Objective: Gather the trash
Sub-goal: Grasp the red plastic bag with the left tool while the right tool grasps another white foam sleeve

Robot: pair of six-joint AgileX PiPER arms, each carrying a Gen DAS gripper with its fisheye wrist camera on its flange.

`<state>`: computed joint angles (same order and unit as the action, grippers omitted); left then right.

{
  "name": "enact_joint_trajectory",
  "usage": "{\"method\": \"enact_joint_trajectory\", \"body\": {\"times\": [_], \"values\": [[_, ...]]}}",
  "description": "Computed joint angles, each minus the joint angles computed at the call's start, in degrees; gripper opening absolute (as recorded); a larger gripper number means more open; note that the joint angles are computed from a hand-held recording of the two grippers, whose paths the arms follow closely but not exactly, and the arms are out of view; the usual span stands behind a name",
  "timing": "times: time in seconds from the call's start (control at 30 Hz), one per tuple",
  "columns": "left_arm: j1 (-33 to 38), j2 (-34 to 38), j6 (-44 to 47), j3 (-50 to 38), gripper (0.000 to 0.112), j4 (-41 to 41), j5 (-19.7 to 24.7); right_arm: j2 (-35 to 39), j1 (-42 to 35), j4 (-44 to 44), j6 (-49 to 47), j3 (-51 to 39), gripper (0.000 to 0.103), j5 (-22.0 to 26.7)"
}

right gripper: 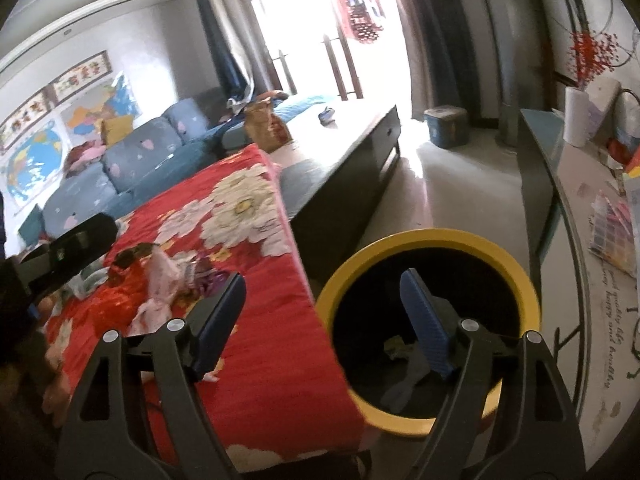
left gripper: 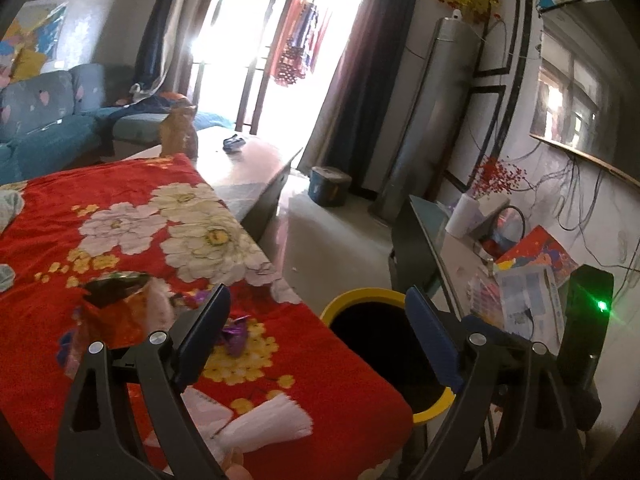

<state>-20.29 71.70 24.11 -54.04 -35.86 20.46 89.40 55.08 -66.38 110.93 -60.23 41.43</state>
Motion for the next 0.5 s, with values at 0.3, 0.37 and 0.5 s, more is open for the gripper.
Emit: {"method": "enact_joint_trajectory", "body": {"times": [0.3, 0.37, 0.5], "values": [[7.42, -1.84, 6.82, 1.33, 0.086, -7.25, 2.65, 3.62, 2.18, 2.33, -4.96, -5.11, 0.072, -0.66], [8.96, -2.17, 7.79, 1.53, 0.086, -8.19, 3.13, 4.58, 2.76, 2.86, -5.82, -6.30, 0.072, -0.81], [13.03, -2.50, 11.16, 1.76, 0.086, -11.60, 4.81, 6.69, 3.79, 4.40, -8.60, -9.20, 0.072, -1.26]]}}
